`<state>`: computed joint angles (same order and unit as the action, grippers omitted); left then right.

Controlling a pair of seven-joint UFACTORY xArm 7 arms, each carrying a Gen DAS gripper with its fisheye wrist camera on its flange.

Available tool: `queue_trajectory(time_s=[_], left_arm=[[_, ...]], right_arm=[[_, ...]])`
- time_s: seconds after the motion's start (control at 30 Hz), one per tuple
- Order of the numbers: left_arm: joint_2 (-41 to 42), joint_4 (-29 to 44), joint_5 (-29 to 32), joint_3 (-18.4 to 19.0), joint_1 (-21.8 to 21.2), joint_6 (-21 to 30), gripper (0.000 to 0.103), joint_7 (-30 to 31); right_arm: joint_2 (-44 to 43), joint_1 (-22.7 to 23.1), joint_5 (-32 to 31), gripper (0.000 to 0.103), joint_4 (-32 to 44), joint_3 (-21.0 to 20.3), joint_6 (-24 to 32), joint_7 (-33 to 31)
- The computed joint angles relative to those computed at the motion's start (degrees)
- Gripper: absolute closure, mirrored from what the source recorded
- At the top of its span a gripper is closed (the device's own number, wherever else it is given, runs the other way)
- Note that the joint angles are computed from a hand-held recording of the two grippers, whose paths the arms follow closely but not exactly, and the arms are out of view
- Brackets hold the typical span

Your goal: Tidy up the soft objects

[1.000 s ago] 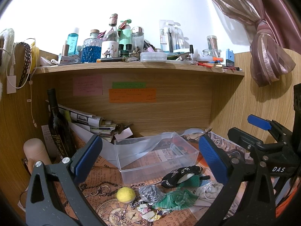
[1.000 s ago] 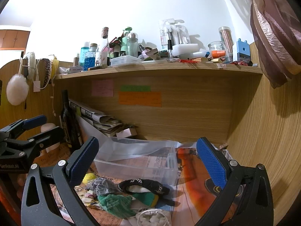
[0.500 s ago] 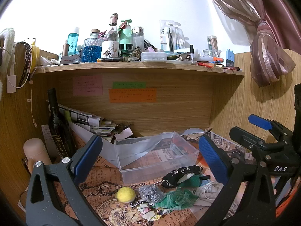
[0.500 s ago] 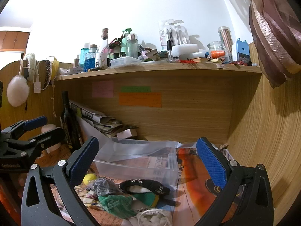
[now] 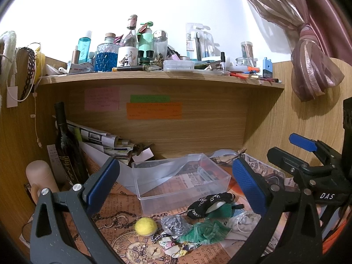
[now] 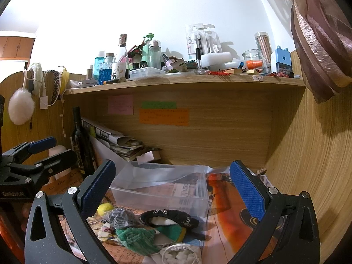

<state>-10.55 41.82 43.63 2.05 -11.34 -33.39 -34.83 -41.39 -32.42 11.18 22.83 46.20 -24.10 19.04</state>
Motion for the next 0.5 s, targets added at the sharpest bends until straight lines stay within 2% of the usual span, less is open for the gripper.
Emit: queue_trajectory(time_s=[0.13, 0.5], left_arm=[[0.4, 0.7, 2.9, 0.9, 0.0, -0.6, 0.0, -2.8], [0.9, 1.1, 3.3, -0.1, 1.0, -0.3, 0.0, -3.1]], right_arm=[[0.2, 0.0, 0.1, 0.0, 0.0, 0.0, -0.2, -0.2], [0.4, 0.1, 0.7, 0.0, -0.3, 0.3, -0.1, 0.3]])
